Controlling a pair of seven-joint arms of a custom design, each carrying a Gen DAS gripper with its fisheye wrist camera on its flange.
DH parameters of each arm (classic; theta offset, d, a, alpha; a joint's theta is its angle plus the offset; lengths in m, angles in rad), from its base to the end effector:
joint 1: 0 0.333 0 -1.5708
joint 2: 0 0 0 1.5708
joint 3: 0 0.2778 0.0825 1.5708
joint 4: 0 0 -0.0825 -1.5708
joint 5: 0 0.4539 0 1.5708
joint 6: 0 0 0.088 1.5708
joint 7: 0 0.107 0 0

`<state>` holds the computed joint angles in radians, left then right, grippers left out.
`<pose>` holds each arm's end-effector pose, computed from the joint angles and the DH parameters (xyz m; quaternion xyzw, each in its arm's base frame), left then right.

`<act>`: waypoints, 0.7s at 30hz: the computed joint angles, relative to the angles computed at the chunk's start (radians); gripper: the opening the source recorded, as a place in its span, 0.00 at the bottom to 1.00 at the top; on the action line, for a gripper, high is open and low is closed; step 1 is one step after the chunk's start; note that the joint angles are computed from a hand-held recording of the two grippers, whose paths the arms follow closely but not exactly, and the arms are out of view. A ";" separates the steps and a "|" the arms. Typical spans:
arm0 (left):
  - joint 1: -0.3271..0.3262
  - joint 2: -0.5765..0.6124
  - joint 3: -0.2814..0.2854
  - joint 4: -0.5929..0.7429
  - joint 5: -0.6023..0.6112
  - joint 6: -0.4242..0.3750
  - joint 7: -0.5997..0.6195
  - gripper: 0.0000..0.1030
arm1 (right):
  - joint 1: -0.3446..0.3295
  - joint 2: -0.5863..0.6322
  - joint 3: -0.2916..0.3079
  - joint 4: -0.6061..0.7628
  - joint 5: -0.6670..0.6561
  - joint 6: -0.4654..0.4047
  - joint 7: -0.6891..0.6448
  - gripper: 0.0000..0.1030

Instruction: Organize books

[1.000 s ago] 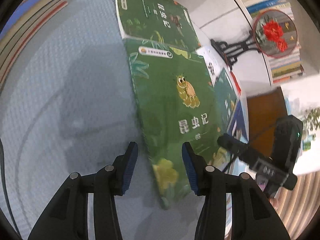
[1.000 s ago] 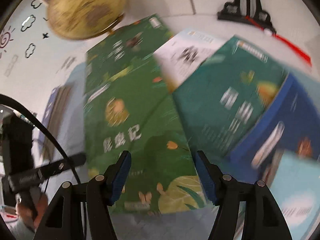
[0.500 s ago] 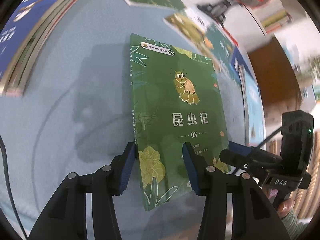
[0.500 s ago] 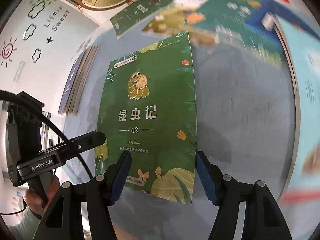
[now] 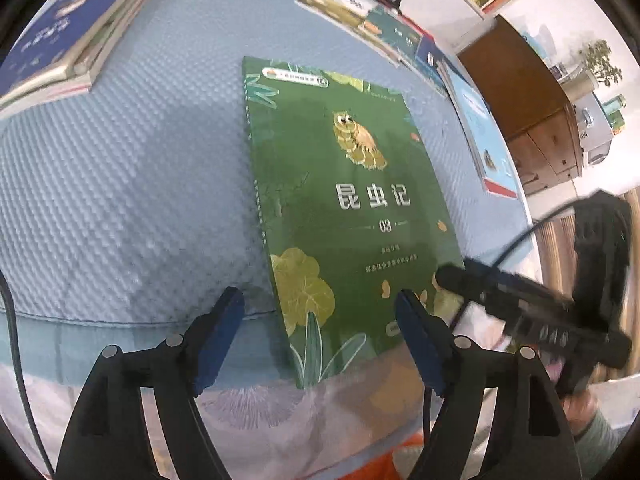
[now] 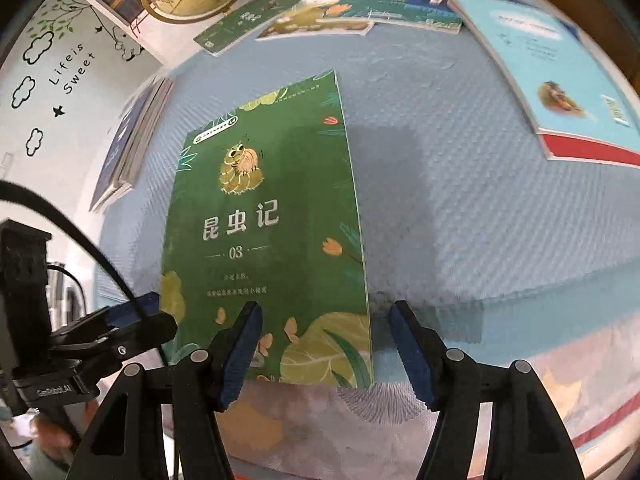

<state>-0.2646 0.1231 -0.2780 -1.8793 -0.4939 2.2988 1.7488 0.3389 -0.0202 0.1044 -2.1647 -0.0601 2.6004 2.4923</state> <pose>0.5783 -0.3558 0.4128 0.5185 -0.8135 0.2433 0.1005 0.5676 0.2710 0.3779 -0.5245 0.8206 -0.0450 0.2224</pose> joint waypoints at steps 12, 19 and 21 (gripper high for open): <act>0.068 -0.059 0.033 -0.010 -0.524 -0.160 0.251 0.54 | 0.033 -0.104 -0.002 -0.197 0.206 0.238 0.003 0.50; 0.046 0.043 0.014 0.020 -0.381 -0.077 0.070 0.30 | 0.035 -0.139 0.007 -0.237 0.250 0.264 -0.008 0.50; 0.044 0.051 0.000 0.023 -0.369 -0.069 0.059 0.29 | 0.040 -0.134 0.003 -0.234 0.272 0.272 -0.016 0.50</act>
<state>-0.2205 0.1736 -0.2775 -1.8562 -0.8630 2.2295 1.8081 0.3794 -0.1538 0.1069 -2.3988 0.2117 2.8724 2.4762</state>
